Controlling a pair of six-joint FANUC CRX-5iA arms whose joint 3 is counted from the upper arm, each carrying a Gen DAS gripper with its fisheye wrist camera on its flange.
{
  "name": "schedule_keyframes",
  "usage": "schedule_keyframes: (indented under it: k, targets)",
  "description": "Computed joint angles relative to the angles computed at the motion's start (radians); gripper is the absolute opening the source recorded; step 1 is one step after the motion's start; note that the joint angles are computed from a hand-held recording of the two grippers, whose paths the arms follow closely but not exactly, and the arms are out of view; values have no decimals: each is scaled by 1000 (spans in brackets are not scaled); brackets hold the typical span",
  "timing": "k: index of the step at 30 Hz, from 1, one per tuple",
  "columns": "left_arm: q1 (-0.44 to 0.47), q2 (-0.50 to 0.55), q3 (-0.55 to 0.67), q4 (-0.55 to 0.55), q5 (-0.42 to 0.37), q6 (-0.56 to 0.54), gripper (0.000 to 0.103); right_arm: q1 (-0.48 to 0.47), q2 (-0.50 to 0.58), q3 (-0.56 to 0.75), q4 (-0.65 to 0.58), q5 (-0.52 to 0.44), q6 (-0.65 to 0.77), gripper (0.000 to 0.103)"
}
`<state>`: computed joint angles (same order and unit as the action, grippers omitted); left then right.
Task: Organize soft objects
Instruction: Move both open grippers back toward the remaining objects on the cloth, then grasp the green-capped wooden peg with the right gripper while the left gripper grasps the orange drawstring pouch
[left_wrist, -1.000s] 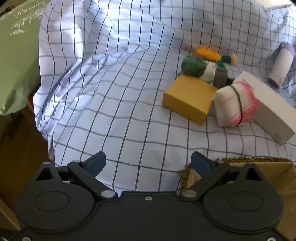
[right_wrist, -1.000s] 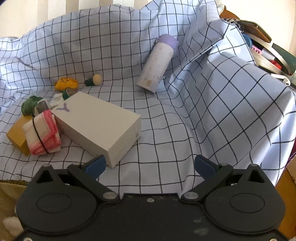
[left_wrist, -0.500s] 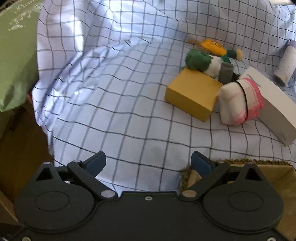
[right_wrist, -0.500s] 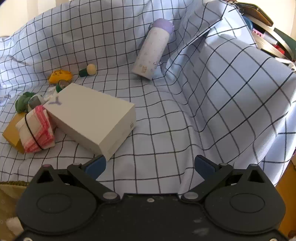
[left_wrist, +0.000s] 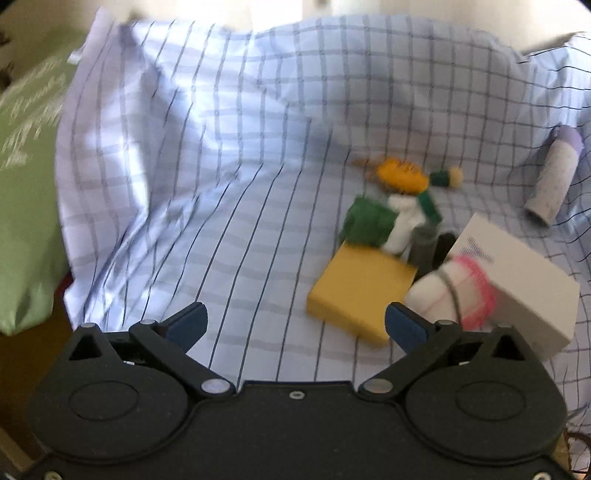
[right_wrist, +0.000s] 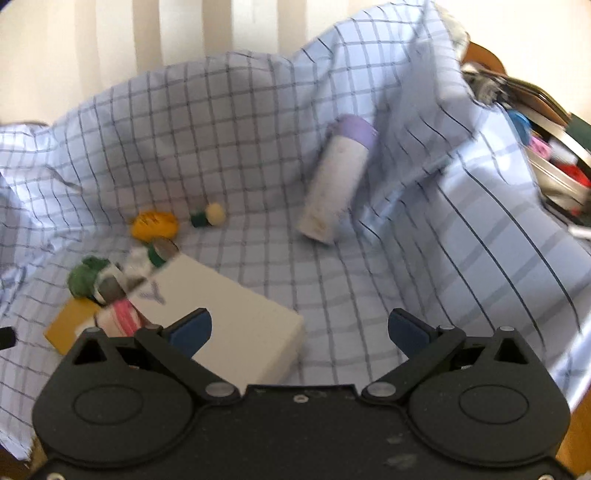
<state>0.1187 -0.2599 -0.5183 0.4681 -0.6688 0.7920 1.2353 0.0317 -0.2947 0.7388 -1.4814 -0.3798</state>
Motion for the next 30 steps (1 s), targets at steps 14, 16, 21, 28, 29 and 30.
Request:
schedule_keyframes:
  k: [14,16,21,28,29,30]
  targets:
    - [-168,243,230,-147,60,231,99,-288,158,65,104,292,127,102]
    - [-177,278,261,-157,52,249,99,-328,196,89,102,328,152,102]
    - [-191,348,317,-153,50,252,99,-419,292,164,82,433,215,101]
    - [-205,417,375,-147,47,249,99,-510,439,311,24,498,321,99]
    - [-206,423,378,-143,49,244,99,-519,460,334,13,499,341,98]
    - [-207,429,382,-141,49,241,99,-527,480,358,-3,499,366,98]
